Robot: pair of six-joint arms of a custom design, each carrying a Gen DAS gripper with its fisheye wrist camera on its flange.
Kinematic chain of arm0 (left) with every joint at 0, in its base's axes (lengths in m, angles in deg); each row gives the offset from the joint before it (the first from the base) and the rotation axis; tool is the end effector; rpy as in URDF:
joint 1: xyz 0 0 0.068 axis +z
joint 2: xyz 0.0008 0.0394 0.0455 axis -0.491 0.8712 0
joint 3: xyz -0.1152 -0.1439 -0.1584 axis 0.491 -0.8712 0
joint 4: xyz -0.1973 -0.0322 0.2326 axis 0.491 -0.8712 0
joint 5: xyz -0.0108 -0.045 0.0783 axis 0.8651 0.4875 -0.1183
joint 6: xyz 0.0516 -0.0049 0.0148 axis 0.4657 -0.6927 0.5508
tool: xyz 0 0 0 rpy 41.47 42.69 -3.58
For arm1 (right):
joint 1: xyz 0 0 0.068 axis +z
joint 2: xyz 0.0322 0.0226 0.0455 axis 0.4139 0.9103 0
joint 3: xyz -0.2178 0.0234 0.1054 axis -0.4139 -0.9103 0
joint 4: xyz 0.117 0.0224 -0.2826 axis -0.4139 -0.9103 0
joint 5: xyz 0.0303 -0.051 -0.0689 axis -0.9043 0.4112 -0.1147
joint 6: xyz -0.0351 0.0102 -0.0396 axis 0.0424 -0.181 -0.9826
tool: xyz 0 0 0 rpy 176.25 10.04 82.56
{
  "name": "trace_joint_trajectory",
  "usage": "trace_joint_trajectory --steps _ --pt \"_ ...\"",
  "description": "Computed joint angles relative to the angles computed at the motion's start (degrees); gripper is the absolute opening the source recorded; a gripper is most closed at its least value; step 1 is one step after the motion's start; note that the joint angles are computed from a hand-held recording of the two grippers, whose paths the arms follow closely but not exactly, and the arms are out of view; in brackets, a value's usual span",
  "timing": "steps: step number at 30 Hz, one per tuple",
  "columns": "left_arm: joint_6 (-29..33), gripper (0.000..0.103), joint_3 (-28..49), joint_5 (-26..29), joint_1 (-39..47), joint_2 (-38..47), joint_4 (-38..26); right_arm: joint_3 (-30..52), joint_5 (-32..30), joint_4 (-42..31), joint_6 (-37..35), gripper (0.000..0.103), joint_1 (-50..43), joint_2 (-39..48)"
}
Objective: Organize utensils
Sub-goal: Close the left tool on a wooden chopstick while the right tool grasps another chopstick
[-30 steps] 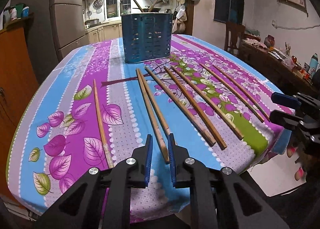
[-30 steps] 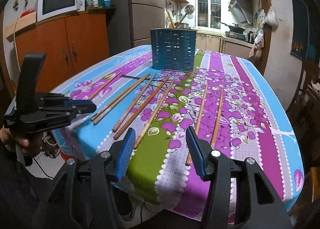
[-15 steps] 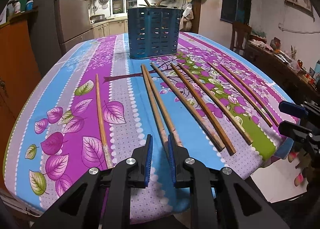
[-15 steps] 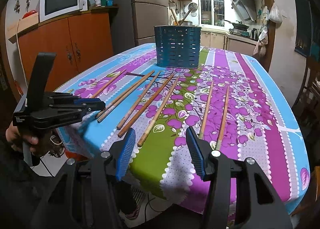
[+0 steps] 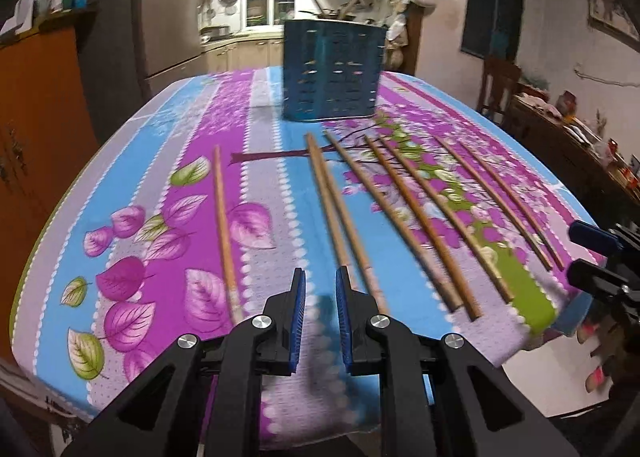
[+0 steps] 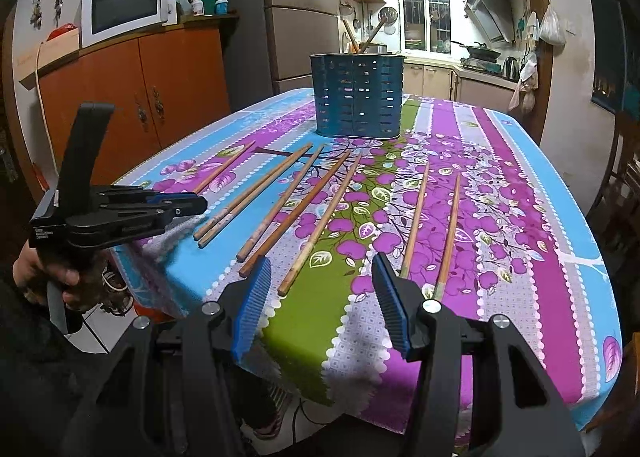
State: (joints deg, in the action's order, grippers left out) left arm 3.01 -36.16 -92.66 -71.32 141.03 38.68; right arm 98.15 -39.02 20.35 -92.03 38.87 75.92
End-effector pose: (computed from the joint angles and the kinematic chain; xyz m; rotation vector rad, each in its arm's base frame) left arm 0.2453 -0.1919 0.0367 -0.2592 2.2810 0.0701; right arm 0.3323 0.1041 0.0476 -0.9137 2.0273 0.5541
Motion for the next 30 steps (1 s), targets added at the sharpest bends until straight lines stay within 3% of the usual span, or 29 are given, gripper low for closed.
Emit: trace_joint_trajectory --steps 9,29,30 --pt "1.61 0.017 2.25 2.64 0.55 2.97 0.61 0.03 -0.72 -0.4 0.01 0.051 -0.7 -0.08" --pt "-0.47 0.02 5.15 0.71 1.21 5.26 -3.67 1.05 -2.28 0.26 -0.62 0.051 0.85 1.35" --pt "-0.46 0.02 5.25 0.38 1.06 5.35 -3.87 1.15 -2.59 0.56 -0.64 0.046 1.01 1.66"
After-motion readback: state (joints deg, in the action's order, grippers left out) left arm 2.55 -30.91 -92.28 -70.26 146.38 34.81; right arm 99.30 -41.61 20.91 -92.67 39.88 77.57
